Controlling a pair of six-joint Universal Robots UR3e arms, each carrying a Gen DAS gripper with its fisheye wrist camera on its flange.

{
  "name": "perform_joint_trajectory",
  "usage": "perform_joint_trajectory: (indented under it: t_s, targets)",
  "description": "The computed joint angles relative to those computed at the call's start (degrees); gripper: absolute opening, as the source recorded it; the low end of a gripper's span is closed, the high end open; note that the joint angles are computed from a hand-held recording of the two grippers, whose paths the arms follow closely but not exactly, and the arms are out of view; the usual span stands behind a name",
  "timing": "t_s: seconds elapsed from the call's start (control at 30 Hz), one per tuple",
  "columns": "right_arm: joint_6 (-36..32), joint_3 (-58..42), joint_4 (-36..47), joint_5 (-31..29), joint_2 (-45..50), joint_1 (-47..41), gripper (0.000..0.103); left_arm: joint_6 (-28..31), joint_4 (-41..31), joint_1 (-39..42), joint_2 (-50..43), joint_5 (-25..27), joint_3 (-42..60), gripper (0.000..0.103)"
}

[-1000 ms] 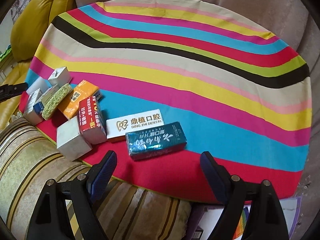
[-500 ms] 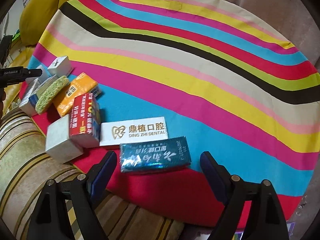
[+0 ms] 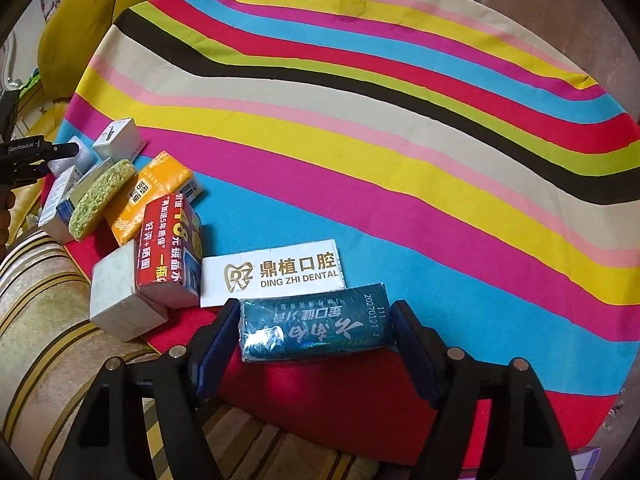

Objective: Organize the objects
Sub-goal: 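Grasp the white foam block with the left gripper while the right gripper grasps the teal box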

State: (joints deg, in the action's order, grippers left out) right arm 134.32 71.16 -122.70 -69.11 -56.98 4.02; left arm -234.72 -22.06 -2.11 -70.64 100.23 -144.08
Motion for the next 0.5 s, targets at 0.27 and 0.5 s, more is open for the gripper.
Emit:
perform_joint_trajectory:
  t_s: [0.27, 0.5]
  targets:
    - [-0.2, -0.4, -0.2, 0.8, 0.4, -0.7, 0.075, -1.2, -3.2, -1.2, 0.5, 3.1, 1.0, 0.062]
    - [-1.7, 1.7, -0.4, 0.6, -0.8, -0.9, 0.075, 0.7, -9.9, -7.5, -6.5, 9.9, 10.0, 0.076]
